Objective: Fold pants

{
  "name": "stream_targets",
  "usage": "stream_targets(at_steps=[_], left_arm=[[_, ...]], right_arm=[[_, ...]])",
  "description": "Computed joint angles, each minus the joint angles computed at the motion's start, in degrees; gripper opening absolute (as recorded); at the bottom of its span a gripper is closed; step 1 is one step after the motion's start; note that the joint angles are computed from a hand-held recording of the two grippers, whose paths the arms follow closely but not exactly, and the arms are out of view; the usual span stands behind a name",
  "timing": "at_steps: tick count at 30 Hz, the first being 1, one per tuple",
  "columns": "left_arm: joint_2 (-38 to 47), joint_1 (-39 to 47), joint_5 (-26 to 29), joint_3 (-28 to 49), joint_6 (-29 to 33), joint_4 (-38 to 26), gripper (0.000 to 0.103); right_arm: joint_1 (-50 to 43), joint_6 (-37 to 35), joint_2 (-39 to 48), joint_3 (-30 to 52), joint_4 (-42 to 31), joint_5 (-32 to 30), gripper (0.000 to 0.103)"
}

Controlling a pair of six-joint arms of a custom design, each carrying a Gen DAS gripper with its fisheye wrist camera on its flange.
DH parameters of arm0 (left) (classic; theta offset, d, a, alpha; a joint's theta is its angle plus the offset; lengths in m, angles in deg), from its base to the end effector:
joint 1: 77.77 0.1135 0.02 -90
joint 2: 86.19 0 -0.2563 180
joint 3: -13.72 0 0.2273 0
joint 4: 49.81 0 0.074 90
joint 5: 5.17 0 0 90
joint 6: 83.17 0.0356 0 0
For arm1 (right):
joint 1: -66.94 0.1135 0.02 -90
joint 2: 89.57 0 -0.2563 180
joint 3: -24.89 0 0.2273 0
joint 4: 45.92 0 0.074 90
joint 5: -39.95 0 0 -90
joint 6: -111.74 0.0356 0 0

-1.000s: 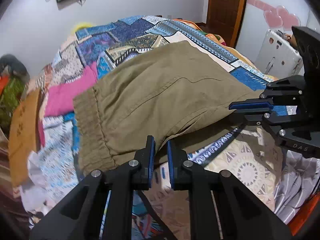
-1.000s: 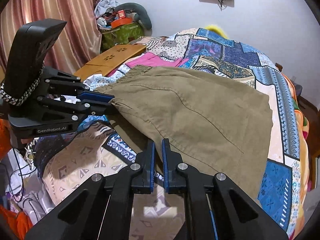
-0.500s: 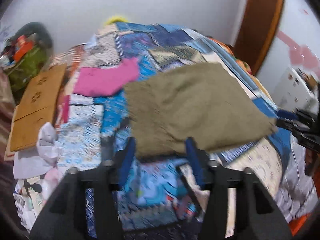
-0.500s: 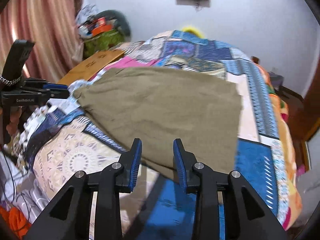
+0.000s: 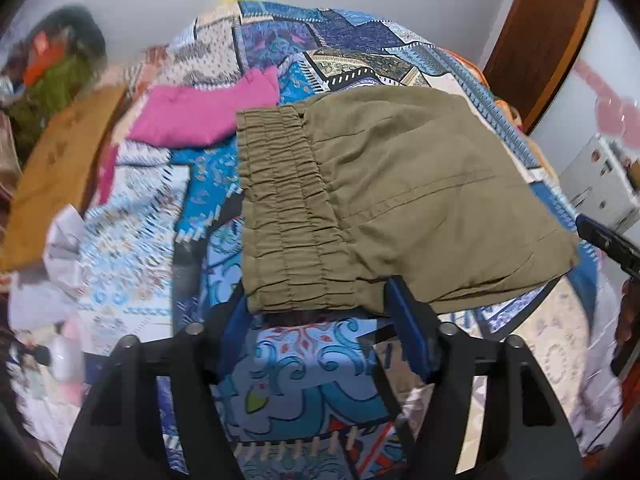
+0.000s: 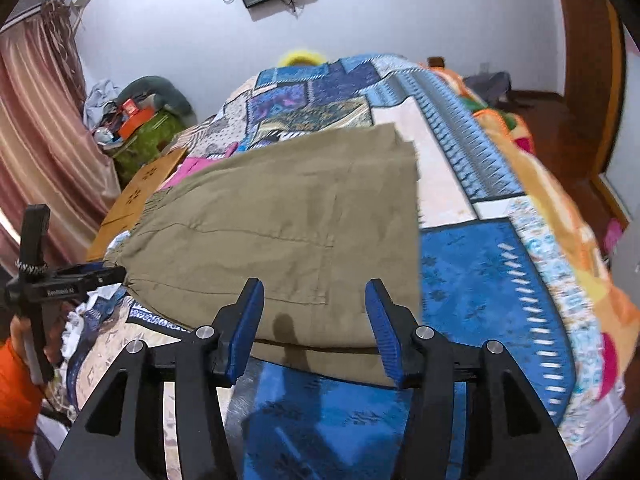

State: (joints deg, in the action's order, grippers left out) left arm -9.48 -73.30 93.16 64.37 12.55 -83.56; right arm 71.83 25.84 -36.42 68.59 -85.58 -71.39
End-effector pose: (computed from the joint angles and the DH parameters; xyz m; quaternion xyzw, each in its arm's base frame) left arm 0.2199 0.0120 0.1687 0.0294 0.9627 -0.0468 0.2649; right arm 0.1590 0.0266 0.2003 -0.0710 0.9203 0.1999 0.3286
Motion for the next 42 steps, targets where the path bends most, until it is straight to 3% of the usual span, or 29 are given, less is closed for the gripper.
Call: stream_targets(at_steps=[2, 6, 10, 14, 18, 20, 26, 32, 42], left_arm=[[-1.24, -0.05, -1.24, -0.43, 1.13, -0.01, 0.056], [-2.43, 0.65, -1.73, -0.38, 3.00, -0.23, 0.054], [-1.44, -0.88, -4.55, -2.57, 4.69, 3.09, 0.057], [0.86, 2.52, -0.10, -4.51, 3.25, 5.95, 0.061], [1.75, 7.16, 5.98, -2.86, 2.77, 2.77, 0.062], [0.82, 7.23, 6.25, -1.35, 2.48, -0.09, 0.062], [-4.22, 4.66, 0.95, 3.35, 3.68, -3.18, 0.066], [4.39, 4.29, -3.28, 12.39, 1.88, -0.96, 0.068], [24.24, 4.67, -1.25, 29.26, -1.39, -1.01, 0.068]], right_arm=[[2.92, 0.69, 2.63, 0.06, 1.64, 1.47, 0.049], [5.39, -1.14, 8.96, 0.67, 1.23, 3.95, 0.049], [3.23, -3.18, 6.01, -1.29, -1.13, 3.47, 0.049], [-3.11, -6.93, 4.50, -3.23, -3.60, -0.46, 0.047], [-2.92, -7.81, 2.84, -4.03, -4.08, 0.08, 0.047], [-2.19, -7.62, 4.01, -2.42, -5.02, 0.53, 0.048], [-5.25, -12.33, 6.11, 3.77, -8.54, 0.36, 0.050], [-8.46, -14.14, 11.04, 12.79, -6.07, 0.14, 0.050], [-5.24, -13.17, 31.01, 24.59, 6.71, 4.66, 0.053]])
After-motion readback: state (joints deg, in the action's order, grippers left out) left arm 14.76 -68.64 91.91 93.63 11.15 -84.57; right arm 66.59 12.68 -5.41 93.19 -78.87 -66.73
